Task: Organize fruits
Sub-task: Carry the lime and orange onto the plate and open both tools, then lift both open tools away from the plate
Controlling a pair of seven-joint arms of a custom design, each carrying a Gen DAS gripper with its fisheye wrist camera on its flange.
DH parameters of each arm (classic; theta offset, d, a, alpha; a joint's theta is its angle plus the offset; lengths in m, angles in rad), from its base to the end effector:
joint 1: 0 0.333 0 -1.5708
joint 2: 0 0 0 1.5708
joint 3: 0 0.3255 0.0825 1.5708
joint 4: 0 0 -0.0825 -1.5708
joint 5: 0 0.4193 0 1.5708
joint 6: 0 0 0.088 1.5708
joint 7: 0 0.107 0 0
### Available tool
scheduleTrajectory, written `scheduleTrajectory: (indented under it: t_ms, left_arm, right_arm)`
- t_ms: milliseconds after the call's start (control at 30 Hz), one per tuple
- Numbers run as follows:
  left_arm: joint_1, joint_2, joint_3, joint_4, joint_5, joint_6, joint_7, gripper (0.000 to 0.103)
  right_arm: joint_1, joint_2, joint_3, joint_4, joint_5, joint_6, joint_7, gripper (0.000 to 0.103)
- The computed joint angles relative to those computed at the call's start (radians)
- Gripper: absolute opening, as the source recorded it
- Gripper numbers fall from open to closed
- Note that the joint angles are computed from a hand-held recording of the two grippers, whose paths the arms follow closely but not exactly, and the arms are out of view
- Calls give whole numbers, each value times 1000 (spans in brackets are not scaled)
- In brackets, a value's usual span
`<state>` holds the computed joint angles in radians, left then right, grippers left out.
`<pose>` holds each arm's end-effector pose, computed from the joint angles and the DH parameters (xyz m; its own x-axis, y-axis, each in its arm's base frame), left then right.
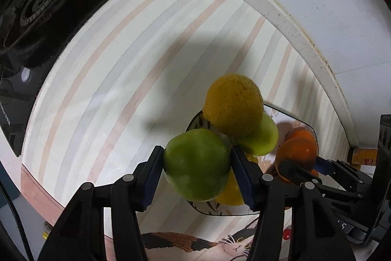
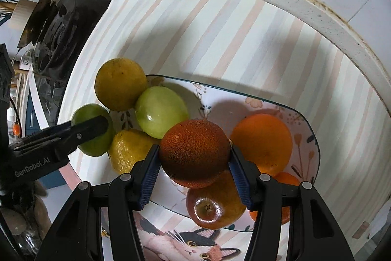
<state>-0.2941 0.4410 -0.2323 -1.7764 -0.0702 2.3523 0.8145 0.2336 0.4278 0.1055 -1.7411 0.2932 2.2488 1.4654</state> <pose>0.6113 -0.3405 0.3187 0.2939 -0.9332 0.2067 -0.9542 -0.2993 0.0055 0.6596 0.2344 0.3302 0.2558 -0.9271 -0.2738 -0.9667 -0.2428 -0.0810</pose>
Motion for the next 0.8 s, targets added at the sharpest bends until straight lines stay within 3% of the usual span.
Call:
scheduleTrajectory:
  t_ms: [167, 267, 433, 467, 533, 800]
  left_arm:
    - [21, 1, -16, -7, -58, 17, 26, 55]
    - [21, -4, -16, -7, -63, 19, 37, 68]
    - [8, -30, -6, -24, -36, 12, 29, 71]
    - [3, -35, -3, -26, -24, 6, 25, 72]
    - [-10, -51, 4, -34, 7, -5, 7, 87]
    - [-89, -145, 26, -100, 236, -44, -130, 96]
  right_arm:
    - [-11, 7, 8, 12, 35, -15, 2, 75]
    - [-8, 0, 4, 8, 33, -13, 14, 82]
    - [-3, -42, -4, -33, 20, 13, 32, 88]
    - [0, -47, -7, -38, 12, 17, 39, 93]
    - [7, -73, -15, -65, -12, 34, 59, 95]
    - [19, -234, -33, -266, -82, 124, 115, 95]
